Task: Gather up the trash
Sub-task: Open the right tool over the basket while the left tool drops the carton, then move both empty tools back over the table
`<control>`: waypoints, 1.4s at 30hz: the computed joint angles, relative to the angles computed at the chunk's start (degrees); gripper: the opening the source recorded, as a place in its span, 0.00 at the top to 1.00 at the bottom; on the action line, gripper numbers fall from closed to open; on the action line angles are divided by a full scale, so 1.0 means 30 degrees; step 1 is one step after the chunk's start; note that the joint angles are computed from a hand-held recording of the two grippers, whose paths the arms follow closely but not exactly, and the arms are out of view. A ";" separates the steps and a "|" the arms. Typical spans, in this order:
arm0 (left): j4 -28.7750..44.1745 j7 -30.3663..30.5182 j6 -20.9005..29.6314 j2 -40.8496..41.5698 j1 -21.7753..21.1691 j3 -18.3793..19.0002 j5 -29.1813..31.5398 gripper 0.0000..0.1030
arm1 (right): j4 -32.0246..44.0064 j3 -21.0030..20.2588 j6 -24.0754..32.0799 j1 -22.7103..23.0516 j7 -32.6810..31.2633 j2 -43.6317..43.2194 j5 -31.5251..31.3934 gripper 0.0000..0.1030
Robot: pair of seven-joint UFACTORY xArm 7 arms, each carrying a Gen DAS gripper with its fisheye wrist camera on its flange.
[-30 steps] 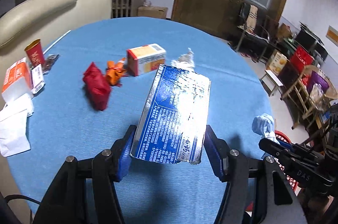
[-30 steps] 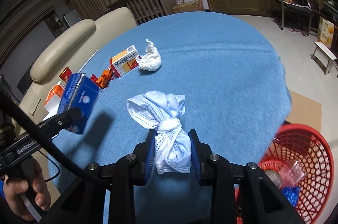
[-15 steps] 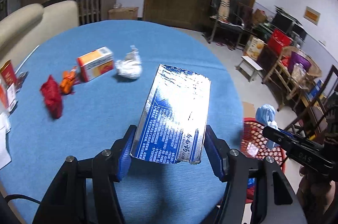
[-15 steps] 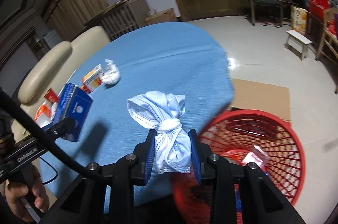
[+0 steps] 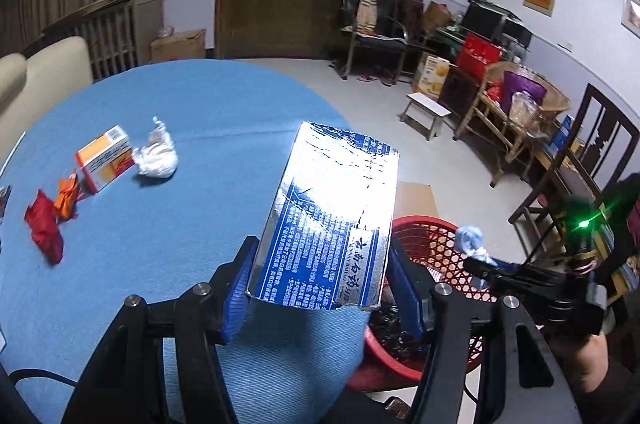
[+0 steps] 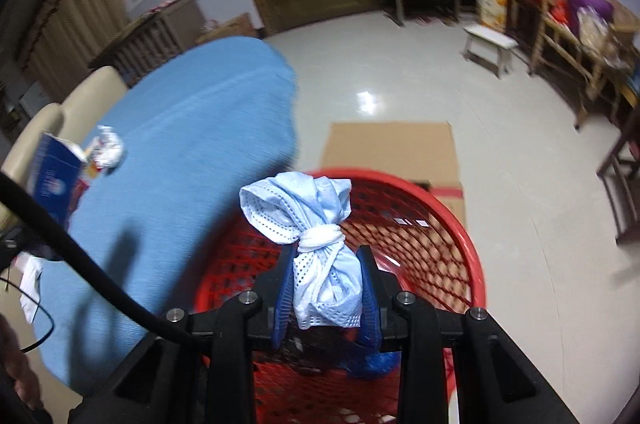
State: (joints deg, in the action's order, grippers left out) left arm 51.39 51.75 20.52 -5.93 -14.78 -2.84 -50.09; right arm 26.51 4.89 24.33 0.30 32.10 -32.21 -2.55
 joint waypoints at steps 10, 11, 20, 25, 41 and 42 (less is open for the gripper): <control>0.0209 0.0208 0.0276 0.0133 -0.0490 -0.0412 0.0119 0.38 | -0.0188 -0.0529 0.1133 -0.0290 0.0017 0.0242 0.0390 0.52; 0.0218 0.0248 0.0301 0.0143 -0.0538 -0.0450 0.0129 0.38 | -0.0224 -0.0413 0.1165 -0.0457 0.0238 0.0169 0.0307 0.26; 0.0700 0.0293 0.1205 0.0702 -0.0668 -0.0793 0.0493 0.38 | -0.0586 -0.0070 0.0004 -0.1824 0.1434 -0.1462 -0.0360 0.18; 0.1143 0.0067 0.1841 0.1283 -0.0794 -0.1247 0.1054 0.38 | -0.0443 0.0058 -0.0674 -0.2766 0.2137 -0.2676 -0.0847 0.18; 0.2805 -0.2666 0.2605 0.3507 -0.0827 -0.2530 0.4553 0.26 | -0.0494 -0.0242 -0.2064 -0.3683 0.2316 -0.3693 -0.0510 0.18; 0.2764 -0.2621 0.2584 0.3440 -0.0750 -0.2539 0.4490 0.26 | -0.0447 -0.0262 -0.2034 -0.3671 0.2265 -0.3651 -0.0504 0.18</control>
State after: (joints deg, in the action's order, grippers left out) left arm 59.68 43.88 28.28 4.40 -17.03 -10.45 -36.62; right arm 25.17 4.11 18.23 -10.71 38.89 -43.16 -4.06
